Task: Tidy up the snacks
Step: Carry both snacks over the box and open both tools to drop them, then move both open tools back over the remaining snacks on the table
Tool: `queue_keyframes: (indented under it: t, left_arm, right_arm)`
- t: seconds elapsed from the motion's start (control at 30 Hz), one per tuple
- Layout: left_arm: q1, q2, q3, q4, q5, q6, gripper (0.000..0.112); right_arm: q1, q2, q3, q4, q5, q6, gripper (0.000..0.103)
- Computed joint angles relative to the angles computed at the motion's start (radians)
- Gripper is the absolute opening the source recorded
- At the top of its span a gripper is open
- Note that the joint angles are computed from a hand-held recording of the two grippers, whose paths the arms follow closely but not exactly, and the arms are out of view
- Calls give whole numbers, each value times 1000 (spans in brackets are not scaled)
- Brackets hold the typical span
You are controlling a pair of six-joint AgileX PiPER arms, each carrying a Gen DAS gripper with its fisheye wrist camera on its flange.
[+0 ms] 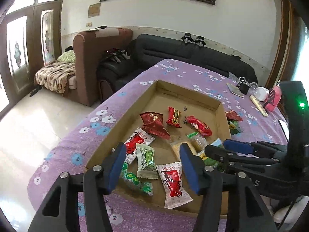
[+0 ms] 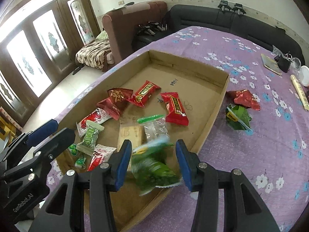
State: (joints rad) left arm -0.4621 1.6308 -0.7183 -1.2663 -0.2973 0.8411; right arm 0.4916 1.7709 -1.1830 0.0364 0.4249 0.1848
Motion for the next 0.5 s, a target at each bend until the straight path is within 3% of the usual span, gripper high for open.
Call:
queue_keyframes:
  t: [0.17, 0.5]
  left_arm:
    - [-58, -13, -19, -158, -59, 154, 75]
    - [-192, 1, -99, -418, -180, 429, 76]
  right_arm:
    - [-15, -72, 65, -4, -38, 1, 52]
    - [-150, -196, 193, 154, -76, -175, 53]
